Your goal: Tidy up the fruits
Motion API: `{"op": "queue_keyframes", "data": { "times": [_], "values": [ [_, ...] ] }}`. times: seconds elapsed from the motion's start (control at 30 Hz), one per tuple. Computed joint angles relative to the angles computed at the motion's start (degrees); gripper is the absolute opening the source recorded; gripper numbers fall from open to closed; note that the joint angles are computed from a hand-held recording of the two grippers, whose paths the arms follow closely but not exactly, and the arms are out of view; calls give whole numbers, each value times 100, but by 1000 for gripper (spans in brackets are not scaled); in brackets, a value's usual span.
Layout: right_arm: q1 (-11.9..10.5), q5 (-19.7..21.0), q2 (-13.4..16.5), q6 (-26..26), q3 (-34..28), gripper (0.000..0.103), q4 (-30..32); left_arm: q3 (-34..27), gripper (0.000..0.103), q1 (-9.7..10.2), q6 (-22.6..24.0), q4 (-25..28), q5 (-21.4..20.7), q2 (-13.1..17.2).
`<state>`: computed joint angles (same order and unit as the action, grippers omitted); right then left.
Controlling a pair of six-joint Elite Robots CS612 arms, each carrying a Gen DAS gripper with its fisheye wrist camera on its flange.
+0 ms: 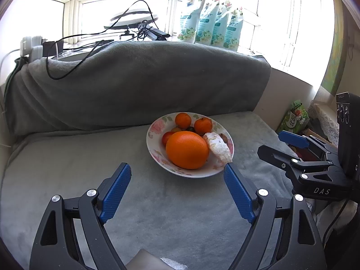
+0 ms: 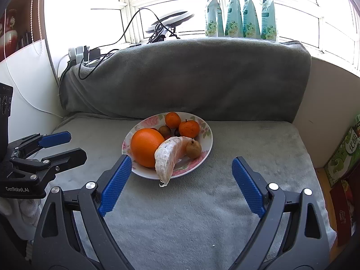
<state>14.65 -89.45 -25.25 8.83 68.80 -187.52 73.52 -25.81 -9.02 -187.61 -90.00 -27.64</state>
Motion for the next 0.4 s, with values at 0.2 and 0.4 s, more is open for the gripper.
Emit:
{"op": "queue_keyframes", "data": {
  "times": [0.2,0.4],
  "values": [
    [3,11,6,-1,-6,93,50,23,85,-6,5,-80,19,4],
    [-9,35,18,18,-32,93,98,34,85,8,-35,-128,0,3]
  ]
}}
